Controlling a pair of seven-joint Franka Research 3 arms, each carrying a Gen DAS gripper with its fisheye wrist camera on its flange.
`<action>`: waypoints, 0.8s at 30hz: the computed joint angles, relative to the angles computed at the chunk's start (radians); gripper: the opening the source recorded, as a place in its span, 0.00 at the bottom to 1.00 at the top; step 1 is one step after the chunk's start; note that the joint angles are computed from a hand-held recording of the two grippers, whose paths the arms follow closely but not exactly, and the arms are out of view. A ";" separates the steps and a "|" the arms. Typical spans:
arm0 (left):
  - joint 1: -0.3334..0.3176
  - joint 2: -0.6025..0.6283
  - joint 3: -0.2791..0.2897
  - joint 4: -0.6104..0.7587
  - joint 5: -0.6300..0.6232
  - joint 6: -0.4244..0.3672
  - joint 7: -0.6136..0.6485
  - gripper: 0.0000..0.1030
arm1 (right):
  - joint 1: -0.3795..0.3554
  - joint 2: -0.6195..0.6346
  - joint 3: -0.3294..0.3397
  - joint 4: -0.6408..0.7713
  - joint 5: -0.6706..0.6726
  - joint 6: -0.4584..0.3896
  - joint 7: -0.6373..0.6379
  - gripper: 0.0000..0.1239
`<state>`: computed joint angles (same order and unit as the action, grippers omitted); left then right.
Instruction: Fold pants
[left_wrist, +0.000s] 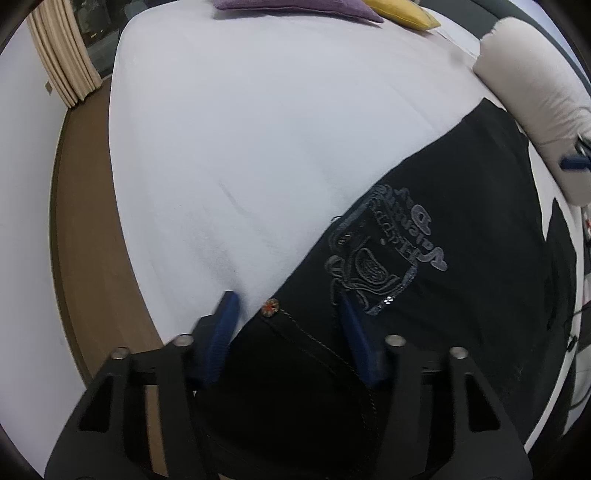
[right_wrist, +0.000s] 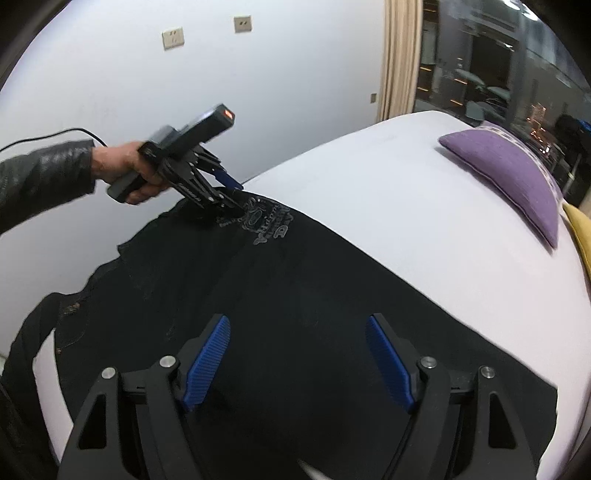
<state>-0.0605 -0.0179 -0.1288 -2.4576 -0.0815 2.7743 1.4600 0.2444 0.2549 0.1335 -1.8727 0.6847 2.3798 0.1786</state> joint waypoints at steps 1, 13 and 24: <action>0.005 -0.005 -0.004 0.000 0.038 -0.002 -0.023 0.26 | 0.014 0.026 -0.003 0.028 -0.034 0.005 0.027 0.64; 0.067 -0.196 -0.102 -0.151 0.673 0.086 -0.577 0.09 | 0.075 0.258 0.012 0.315 -0.268 0.036 0.146 0.60; 0.066 -0.270 -0.171 -0.177 1.025 0.081 -0.893 0.09 | 0.141 0.395 0.010 0.480 -0.414 -0.014 0.195 0.52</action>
<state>0.0051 -0.2883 -0.2997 -2.6344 0.9439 2.8552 0.5666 0.3858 0.6504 0.1435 -1.3928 0.2709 2.3654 0.3735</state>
